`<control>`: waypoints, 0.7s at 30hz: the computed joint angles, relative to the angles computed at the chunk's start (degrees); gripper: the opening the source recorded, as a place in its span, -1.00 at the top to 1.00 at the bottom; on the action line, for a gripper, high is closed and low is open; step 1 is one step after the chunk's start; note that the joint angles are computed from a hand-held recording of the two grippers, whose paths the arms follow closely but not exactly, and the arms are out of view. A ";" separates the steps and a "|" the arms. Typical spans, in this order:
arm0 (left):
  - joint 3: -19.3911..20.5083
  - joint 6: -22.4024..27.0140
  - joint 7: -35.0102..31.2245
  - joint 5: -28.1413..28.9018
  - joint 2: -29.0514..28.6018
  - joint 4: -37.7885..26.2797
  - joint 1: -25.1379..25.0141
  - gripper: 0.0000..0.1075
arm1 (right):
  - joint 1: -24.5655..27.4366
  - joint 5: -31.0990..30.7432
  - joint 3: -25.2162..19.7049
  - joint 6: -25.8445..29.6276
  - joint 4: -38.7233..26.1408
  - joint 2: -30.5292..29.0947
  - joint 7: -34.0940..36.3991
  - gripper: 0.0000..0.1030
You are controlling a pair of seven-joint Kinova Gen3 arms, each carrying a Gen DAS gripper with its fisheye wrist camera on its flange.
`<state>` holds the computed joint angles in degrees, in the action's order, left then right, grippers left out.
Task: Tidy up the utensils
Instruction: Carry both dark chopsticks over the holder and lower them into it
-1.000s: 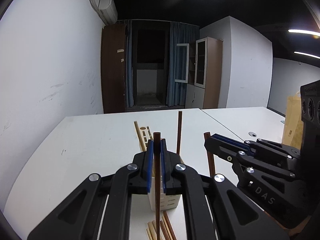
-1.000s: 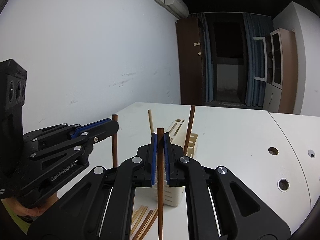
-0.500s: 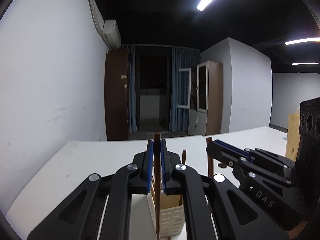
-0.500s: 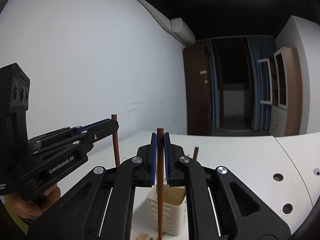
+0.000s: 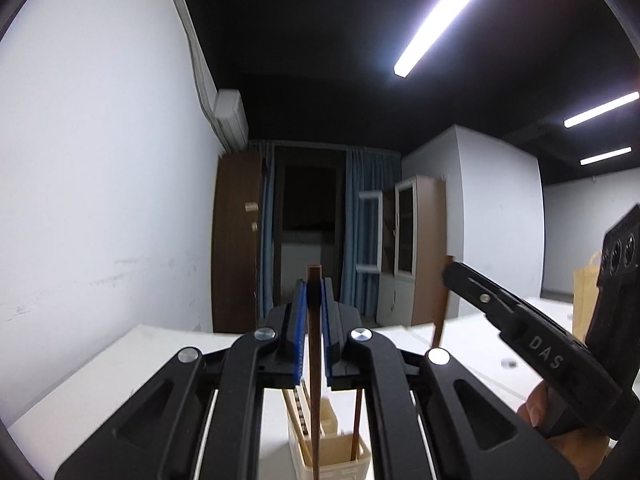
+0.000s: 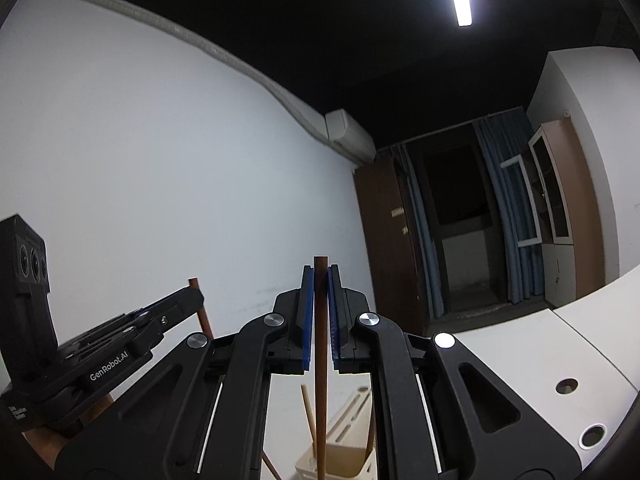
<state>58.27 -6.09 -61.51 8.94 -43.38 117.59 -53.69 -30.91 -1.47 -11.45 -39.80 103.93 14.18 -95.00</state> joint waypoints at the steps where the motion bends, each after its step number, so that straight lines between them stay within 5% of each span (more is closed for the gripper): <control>1: -0.07 -1.50 0.37 0.39 -0.78 0.63 -0.27 0.87 | 0.02 -0.07 0.00 -1.33 0.38 0.10 -0.08 0.88; 11: 2.34 -11.07 3.59 3.26 -5.57 3.14 -4.91 0.87 | 0.46 0.43 0.36 -8.21 -1.09 3.27 -1.34 0.88; 21: 9.29 -5.65 8.51 0.46 -4.47 -3.53 -14.37 0.87 | -0.20 -0.92 1.15 -4.52 -5.57 6.65 0.43 0.88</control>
